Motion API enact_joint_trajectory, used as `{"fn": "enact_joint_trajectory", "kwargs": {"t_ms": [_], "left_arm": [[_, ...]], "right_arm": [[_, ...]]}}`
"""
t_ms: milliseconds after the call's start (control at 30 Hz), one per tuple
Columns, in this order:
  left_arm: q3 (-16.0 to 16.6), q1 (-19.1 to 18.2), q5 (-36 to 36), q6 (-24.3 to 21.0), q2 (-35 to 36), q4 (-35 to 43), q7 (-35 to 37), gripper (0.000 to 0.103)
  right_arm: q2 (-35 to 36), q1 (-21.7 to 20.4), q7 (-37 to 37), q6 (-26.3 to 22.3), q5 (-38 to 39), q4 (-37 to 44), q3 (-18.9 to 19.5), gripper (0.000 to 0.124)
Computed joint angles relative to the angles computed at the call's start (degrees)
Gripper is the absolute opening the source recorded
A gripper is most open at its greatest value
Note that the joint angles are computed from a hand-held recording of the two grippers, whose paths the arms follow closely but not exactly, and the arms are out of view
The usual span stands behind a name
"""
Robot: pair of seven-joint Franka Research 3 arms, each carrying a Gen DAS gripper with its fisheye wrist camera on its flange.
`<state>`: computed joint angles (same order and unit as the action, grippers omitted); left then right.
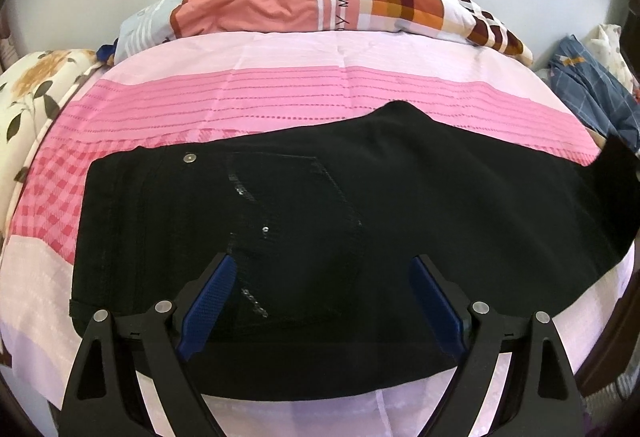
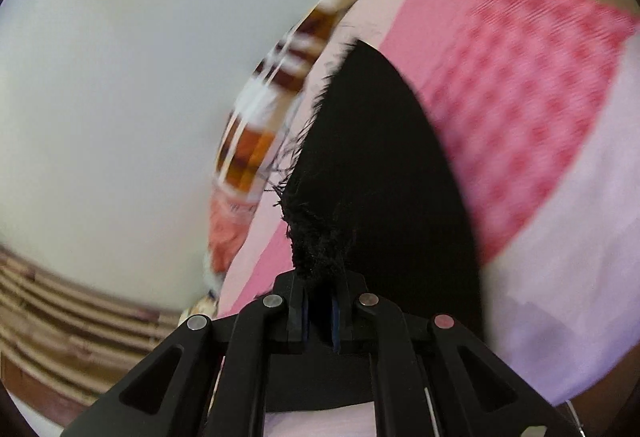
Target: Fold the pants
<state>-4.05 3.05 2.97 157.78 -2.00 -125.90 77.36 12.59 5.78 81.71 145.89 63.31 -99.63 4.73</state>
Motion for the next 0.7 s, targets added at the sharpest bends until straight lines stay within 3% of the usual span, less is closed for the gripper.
{"fn": "enact_joint_trajectory", "kwargs": {"t_ms": [333,700], "left_arm": [[0.0,-0.17,-1.22,-0.38,-0.1,-0.24,0.95,0.089],[0.37,0.13,-5.3,-0.53,0.23,-0.85,2.57,0.09]], "right_arm": [[9.7,4.29,-1.22,-7.94,1.21,10.02,5.75,0.008],[13.1,7.26,0.02,-13.01,-1.87,11.5,7.88,0.008]]}}
